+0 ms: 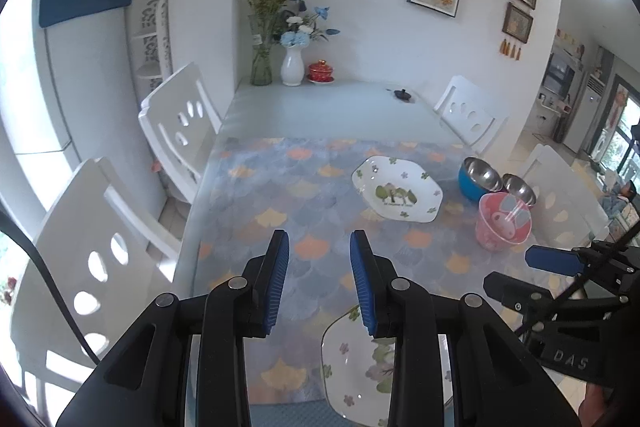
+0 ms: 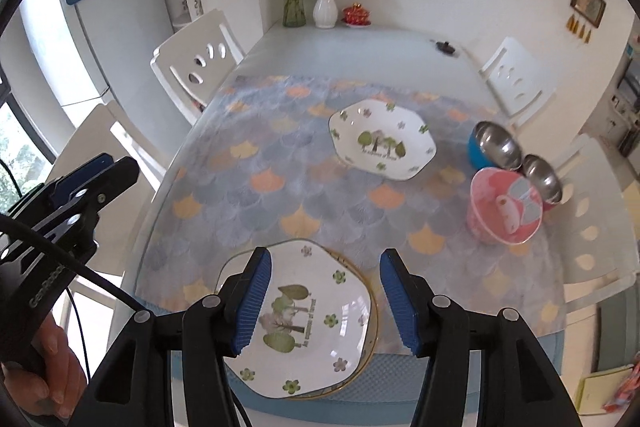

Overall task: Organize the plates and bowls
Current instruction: 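Move both grippers to the second hexagonal forest plate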

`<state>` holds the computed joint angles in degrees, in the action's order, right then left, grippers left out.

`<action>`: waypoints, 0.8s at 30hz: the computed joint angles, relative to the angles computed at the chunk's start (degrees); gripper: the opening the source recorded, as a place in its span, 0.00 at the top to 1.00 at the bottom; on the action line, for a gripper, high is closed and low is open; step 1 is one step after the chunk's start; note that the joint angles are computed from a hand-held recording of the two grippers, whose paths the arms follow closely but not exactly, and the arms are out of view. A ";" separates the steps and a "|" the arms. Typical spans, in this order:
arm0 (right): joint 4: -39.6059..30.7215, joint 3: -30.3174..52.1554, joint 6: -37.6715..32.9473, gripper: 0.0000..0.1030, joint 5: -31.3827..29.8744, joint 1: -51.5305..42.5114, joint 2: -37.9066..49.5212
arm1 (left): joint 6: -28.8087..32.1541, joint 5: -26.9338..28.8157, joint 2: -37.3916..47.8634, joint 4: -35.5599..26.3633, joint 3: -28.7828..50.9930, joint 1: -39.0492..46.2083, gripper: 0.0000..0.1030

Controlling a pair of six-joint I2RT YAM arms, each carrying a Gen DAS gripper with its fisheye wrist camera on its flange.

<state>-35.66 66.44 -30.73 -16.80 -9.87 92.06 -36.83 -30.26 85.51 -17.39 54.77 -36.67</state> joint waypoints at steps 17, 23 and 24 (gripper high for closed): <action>-0.67 8.69 3.51 0.47 4.12 1.31 8.89 | 5.53 7.07 9.97 2.78 8.14 5.45 0.66; -3.49 17.10 3.76 0.47 4.32 0.92 16.96 | 7.56 9.76 17.25 2.14 14.99 7.74 0.66; -3.94 18.77 3.80 0.46 4.15 0.73 18.72 | 7.69 10.62 18.83 2.03 16.33 8.29 0.65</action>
<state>-39.59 85.21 -26.93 -12.65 -9.14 110.78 -29.14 -19.65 104.34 -15.36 71.10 -28.37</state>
